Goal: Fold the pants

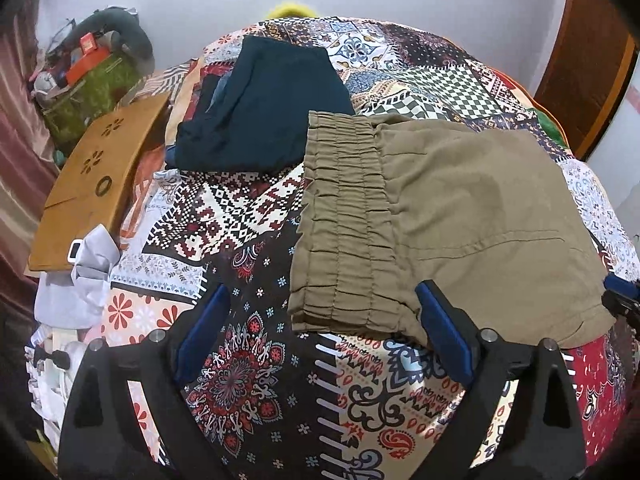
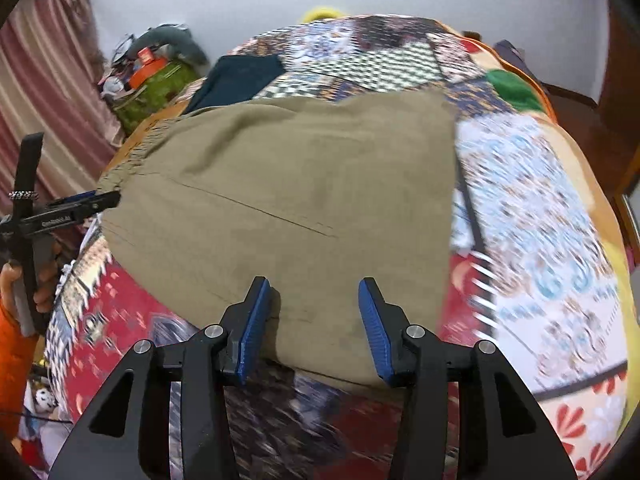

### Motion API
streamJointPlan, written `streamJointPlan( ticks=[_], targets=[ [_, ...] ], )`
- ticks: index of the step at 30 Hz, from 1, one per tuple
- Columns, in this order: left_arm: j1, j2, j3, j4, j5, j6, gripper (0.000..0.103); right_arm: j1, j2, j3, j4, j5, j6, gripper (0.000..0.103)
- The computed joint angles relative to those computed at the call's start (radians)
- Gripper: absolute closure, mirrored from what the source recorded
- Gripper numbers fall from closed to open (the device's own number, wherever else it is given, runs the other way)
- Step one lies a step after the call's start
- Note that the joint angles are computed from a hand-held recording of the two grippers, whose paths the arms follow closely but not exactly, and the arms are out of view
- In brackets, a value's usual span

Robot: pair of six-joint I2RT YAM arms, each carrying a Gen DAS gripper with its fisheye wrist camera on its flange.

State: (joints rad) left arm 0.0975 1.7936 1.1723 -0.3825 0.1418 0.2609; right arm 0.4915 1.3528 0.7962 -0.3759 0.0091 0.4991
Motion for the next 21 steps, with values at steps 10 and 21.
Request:
streamJointPlan(
  ticks=[10, 21],
  targets=[
    [0.007, 0.015, 0.073, -0.099, 0.012, -0.012, 0.008, 0.005, -0.032, 0.025, -0.068, 0.011, -0.014, 0.058],
    [-0.045, 0.047, 0.266, -0.176, -0.033, -0.022, 0.008, -0.151, -0.014, 0.143, -0.061, -0.012, -0.141, 0.057]
  ],
)
